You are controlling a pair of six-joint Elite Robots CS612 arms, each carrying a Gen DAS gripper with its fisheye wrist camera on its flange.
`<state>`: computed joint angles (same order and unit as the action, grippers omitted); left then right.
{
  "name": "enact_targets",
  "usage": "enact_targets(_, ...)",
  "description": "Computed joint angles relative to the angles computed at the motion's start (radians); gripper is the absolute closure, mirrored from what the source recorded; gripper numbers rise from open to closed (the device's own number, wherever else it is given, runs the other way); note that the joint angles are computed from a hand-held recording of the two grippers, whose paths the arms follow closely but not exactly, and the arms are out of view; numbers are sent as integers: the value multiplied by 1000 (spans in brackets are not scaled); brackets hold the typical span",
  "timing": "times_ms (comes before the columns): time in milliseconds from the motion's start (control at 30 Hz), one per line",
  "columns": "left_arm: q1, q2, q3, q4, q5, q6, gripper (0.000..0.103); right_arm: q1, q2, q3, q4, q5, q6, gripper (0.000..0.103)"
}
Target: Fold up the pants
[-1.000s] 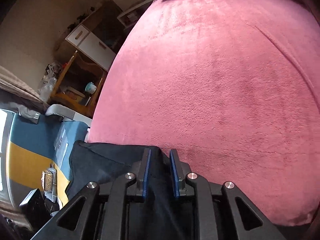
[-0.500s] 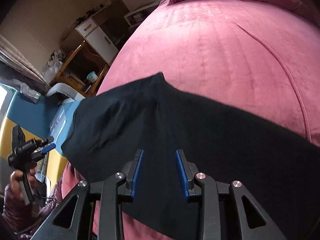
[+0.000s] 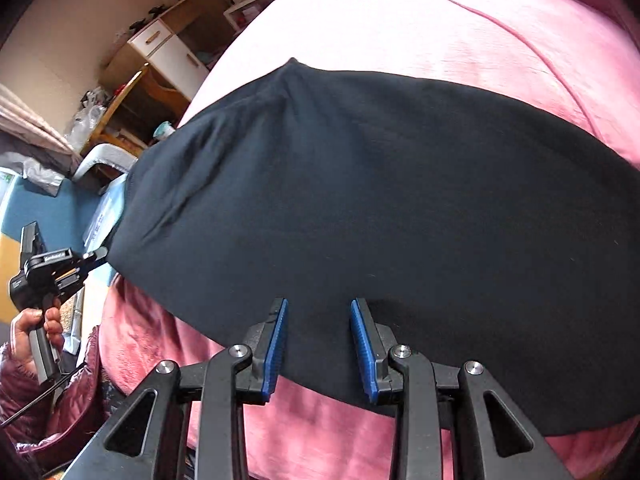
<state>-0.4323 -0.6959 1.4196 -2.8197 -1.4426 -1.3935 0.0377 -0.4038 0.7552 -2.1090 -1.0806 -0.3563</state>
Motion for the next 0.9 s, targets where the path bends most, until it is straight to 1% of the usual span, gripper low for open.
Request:
enact_targets(67,-4,-3,-3,43,13,19,97,-4,-7,20,-9,4,7,70)
enact_targets(133,-3,2,-15,83,7,28,97,-6,-6,28,-13,-1,6,70)
enact_targets(167,-3,4,-25,104,7,40,97,-8,-4,28,-13,7,18,70)
enact_targets(200,-6,4,-35,138,15,59,97,-10,-2,25,-12,15,26,70)
enact_targets(233,-10,2,-50,189,33,78,93,-10,1,20,-7,18,24,70)
enact_targets(300,-15,-2,-77,286,59,85,89,-11,4,18,-4,27,29,70)
enact_targets(333,-18,-9,-80,314,84,69,81,-13,5,17,-3,36,35,70)
enact_targets(400,-30,-25,-74,323,151,54,79,-19,7,18,-3,54,40,68)
enact_targets(467,-48,-37,-81,338,247,83,78,-24,11,16,-1,71,47,67)
enact_targets(500,-54,-39,-83,316,270,112,77,-26,6,23,-9,78,58,67)
enact_targets(533,-58,-37,-86,266,273,158,77,-30,1,30,-16,89,69,67)
enact_targets(600,-64,-25,-106,206,256,242,76,-40,-7,37,-14,99,71,67)
enact_targets(667,-70,0,-147,174,204,361,75,-56,-18,46,30,153,68,66)
enact_targets(700,-71,13,-165,154,167,417,75,-69,-20,48,66,196,78,66)
enact_targets(733,-73,30,-187,137,119,488,73,-76,-28,61,63,204,88,66)
enact_targets(767,-77,42,-205,131,94,550,71,-80,-44,89,25,178,90,66)
enact_targets(800,-82,51,-222,137,77,621,70,-79,-70,134,-42,122,67,63)
enact_targets(833,-89,63,-246,165,54,714,69,-78,-83,156,-66,98,45,62)
enact_targets(867,-93,72,-265,197,33,780,69,-79,-95,172,-61,88,13,62)
enact_targets(900,-96,80,-279,218,16,826,69,-76,-104,186,-67,72,-8,61)
